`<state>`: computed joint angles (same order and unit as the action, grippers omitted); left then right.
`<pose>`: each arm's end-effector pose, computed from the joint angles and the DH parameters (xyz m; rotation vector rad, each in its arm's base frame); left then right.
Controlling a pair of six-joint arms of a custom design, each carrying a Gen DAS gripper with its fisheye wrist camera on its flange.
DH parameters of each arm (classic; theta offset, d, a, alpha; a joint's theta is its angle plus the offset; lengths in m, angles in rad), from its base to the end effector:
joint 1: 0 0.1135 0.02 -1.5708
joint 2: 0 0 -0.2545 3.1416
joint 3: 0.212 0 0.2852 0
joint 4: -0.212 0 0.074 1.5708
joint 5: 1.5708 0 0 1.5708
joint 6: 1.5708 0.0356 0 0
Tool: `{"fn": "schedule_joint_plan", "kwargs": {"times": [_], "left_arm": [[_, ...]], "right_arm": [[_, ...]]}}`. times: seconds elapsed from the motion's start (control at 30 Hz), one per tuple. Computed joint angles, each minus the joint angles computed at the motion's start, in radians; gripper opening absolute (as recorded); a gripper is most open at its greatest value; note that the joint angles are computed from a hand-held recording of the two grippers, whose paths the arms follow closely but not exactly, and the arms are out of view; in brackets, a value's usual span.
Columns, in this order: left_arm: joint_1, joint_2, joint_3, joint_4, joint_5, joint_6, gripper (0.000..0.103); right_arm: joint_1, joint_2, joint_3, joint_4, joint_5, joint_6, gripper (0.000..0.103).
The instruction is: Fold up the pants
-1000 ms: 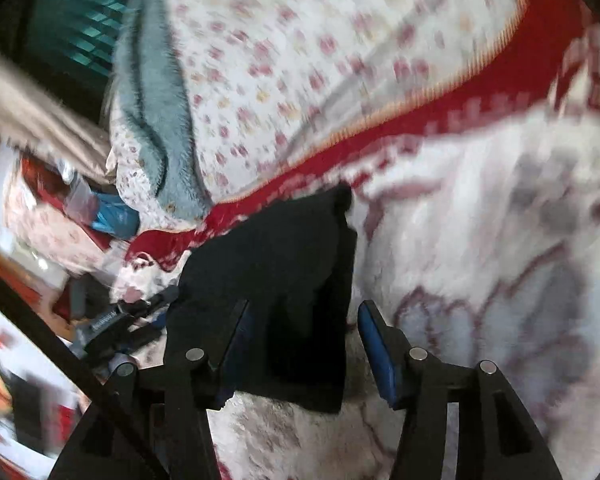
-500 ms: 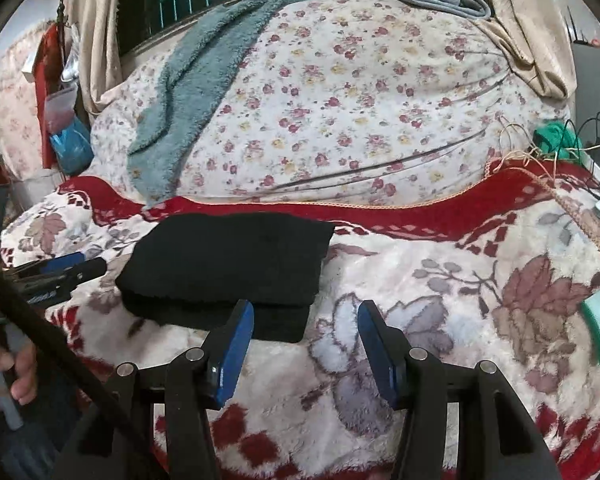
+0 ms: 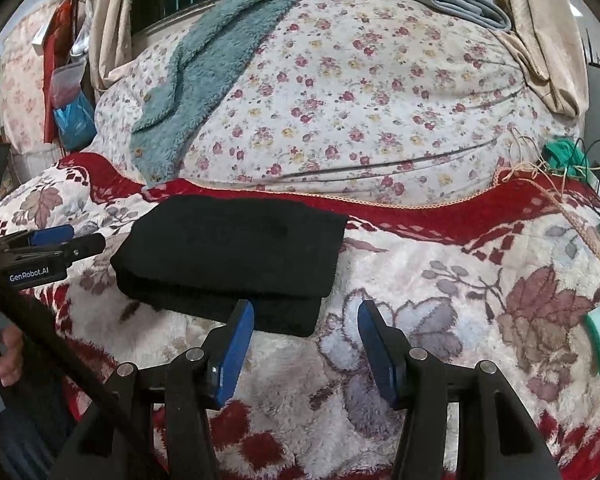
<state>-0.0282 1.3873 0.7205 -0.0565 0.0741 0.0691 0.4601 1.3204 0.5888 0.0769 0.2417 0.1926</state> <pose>0.3117 -0.0114 0.1660 0.1498 2.2876 -0.0638 0.2642 0.1214 0.1523 -0.1629 2.1990 0.0947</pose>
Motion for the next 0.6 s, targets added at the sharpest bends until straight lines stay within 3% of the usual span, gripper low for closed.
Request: {"fn": "schedule_joint_plan", "kwargs": {"times": [0.6], "left_arm": [[-0.015,0.009,0.002,-0.006,0.004,0.026,0.079]], "right_arm": [[0.004,-0.007,-0.001,0.001,0.006,0.002,0.052]]}}
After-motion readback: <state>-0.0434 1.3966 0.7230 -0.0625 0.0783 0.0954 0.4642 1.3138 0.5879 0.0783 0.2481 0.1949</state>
